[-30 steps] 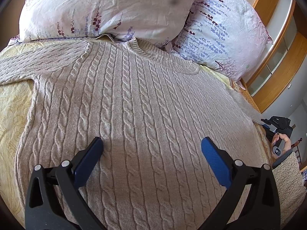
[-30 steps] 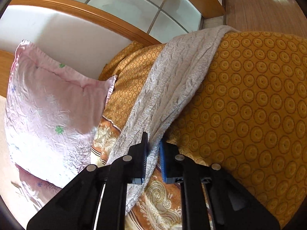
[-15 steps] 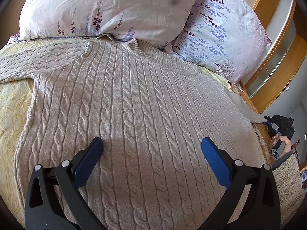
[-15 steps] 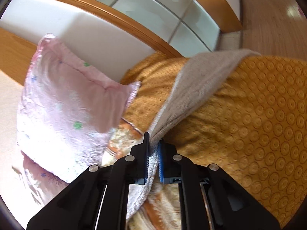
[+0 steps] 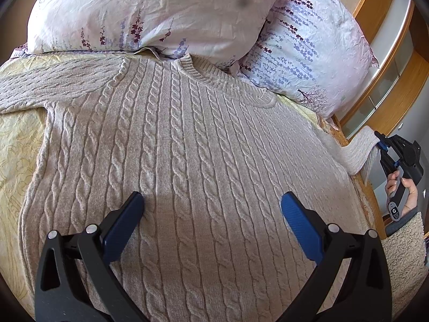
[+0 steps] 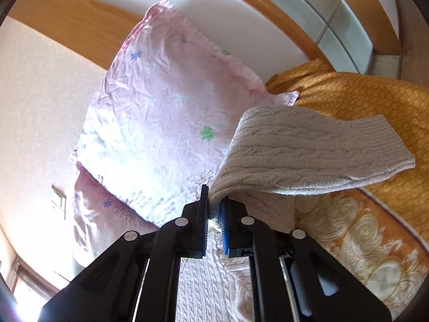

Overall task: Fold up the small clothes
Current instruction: 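Carry the sleeve with the right tool across the body toward the collar, then open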

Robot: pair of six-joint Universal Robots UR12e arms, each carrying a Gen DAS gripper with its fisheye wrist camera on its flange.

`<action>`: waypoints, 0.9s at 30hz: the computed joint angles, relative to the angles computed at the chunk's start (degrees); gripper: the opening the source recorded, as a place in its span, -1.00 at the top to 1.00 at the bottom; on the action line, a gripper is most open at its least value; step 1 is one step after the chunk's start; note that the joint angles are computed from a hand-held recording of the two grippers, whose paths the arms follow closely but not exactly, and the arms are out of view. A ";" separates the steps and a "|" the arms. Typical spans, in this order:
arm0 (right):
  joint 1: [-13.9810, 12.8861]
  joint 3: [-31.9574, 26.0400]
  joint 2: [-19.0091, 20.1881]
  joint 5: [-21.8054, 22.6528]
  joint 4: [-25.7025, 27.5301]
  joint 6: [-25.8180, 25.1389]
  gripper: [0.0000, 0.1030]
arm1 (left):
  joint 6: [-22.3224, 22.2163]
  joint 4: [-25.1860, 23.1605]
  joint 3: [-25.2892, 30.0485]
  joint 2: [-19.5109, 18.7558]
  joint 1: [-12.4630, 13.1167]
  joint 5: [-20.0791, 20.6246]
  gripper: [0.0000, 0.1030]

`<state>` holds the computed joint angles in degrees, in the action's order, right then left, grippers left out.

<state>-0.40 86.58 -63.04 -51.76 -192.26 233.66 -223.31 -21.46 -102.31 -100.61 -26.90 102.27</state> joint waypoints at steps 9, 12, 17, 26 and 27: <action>4.00 -3.38 1.35 11.41 9.69 -6.44 0.84 | -0.58 0.76 -0.17 0.05 -0.01 -0.24 -0.97; 5.56 -3.87 1.54 12.36 16.92 -11.30 0.83 | -0.84 1.30 -0.36 0.12 0.00 -0.43 -0.97; 7.12 -4.30 1.17 12.93 26.86 -18.80 0.83 | -1.20 1.77 -0.45 0.12 -0.02 -0.55 -0.97; 7.25 -5.37 0.45 13.97 37.97 -24.26 0.38 | -1.74 2.79 -0.76 0.21 0.03 -0.88 -0.97; 6.88 -4.90 0.38 13.55 35.75 -21.88 0.32 | -1.83 2.93 -0.79 0.20 0.03 -0.92 -0.97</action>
<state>6.48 81.68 -62.66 -38.21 -156.51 211.78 -225.13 -18.53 -103.10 -100.41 -26.86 101.35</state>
